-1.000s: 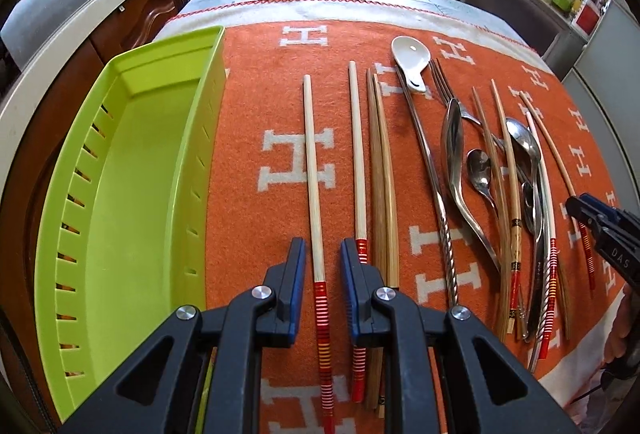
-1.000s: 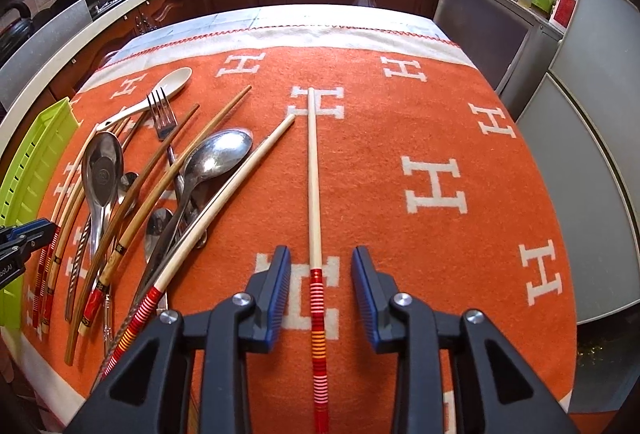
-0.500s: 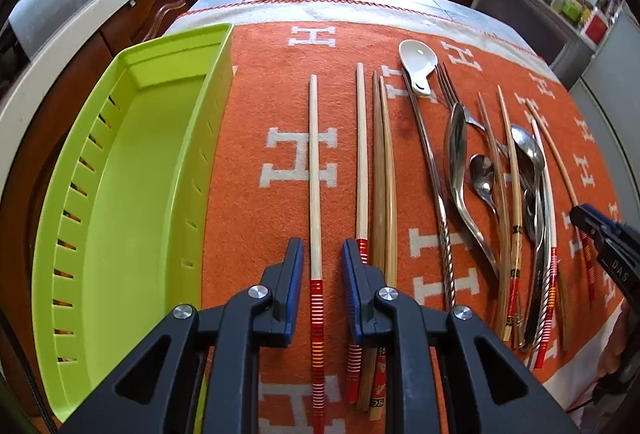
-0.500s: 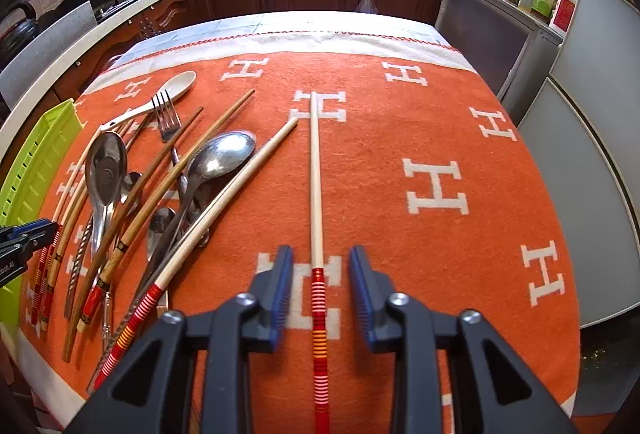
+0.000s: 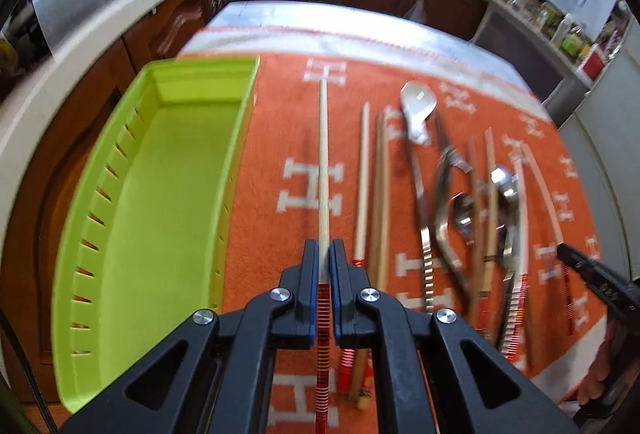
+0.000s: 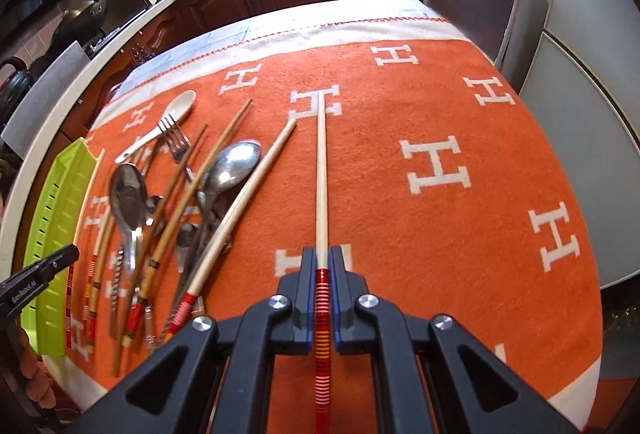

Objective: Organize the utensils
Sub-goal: 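Carry both chopsticks over the green tray and open the right then left gripper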

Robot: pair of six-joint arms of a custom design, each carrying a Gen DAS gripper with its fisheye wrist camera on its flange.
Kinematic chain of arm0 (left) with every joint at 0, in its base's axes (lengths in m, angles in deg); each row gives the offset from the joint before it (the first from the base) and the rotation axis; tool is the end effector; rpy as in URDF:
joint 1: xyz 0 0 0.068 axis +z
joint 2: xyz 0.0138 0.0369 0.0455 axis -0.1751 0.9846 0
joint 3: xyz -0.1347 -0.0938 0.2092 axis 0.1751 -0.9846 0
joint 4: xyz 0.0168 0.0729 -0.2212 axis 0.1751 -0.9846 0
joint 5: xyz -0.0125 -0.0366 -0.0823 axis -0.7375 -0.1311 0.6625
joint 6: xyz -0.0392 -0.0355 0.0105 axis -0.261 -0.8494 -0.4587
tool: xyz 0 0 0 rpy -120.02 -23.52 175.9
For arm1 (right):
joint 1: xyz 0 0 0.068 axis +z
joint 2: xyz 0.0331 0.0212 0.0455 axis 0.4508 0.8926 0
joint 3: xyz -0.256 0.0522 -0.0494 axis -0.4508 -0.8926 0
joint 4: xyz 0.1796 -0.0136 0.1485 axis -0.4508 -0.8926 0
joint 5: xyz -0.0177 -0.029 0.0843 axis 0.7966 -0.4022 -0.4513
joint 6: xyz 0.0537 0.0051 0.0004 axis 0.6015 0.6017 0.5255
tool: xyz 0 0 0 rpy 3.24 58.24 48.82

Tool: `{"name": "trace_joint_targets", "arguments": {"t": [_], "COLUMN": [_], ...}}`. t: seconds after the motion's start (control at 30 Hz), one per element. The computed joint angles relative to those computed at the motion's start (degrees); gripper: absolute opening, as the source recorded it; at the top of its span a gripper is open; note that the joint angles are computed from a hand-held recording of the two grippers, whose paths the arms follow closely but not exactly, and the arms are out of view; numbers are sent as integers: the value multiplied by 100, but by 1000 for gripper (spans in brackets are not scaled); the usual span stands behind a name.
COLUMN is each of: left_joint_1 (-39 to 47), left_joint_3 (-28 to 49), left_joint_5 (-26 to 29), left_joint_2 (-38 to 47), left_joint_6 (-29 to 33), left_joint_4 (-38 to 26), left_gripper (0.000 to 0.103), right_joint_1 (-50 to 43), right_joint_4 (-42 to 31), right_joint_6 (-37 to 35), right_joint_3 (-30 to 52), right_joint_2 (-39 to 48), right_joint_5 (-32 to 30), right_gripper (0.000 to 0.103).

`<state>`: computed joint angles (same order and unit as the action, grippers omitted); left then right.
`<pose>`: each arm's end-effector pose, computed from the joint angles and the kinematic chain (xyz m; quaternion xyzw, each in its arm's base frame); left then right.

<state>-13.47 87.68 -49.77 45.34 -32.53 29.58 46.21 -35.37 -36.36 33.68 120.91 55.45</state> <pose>0.2896 -0.0185 0.1283 -0.0585 0.9630 -0.0535 0.2577 0.3013 0.1052 0.1017 0.0389 0.9638 0.0848 0.2500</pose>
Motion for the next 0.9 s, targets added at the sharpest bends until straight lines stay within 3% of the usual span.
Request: {"name": "trace_joint_targets", "arguments": {"t": [0.13,0.3,0.37,0.57,0.67,0.9], "left_joint_1": [240,638,931,1811,1895,1866], "left_joint_3": [14,9,-25,73,20,-135], "left_joint_5": [211,-160,-268,203,433,452], "left_joint_2": [-894,-1501,-1414,-506,-184,44], "left_joint_6": [246,745,942,1398,1427,1508], "left_joint_4": [-551,-891,-866,-665,-508,-161], "left_gripper": [3,3,3,3,3,3], "right_joint_1": [265,889,1196,1904,2191,2385], "right_joint_4": [-188,-578,-811,-1288,-1623,-2013], "right_joint_6": [160,183,157,410,653,1328], "right_joint_3": [-25,360,764,2233,3254,4798], "right_joint_2": [-433,-756,-650,145,830,1945], "right_joint_5": [-32,-180,-341,-908,-1092,-1377], "right_gripper": [5,5,5,6,6,6]}}
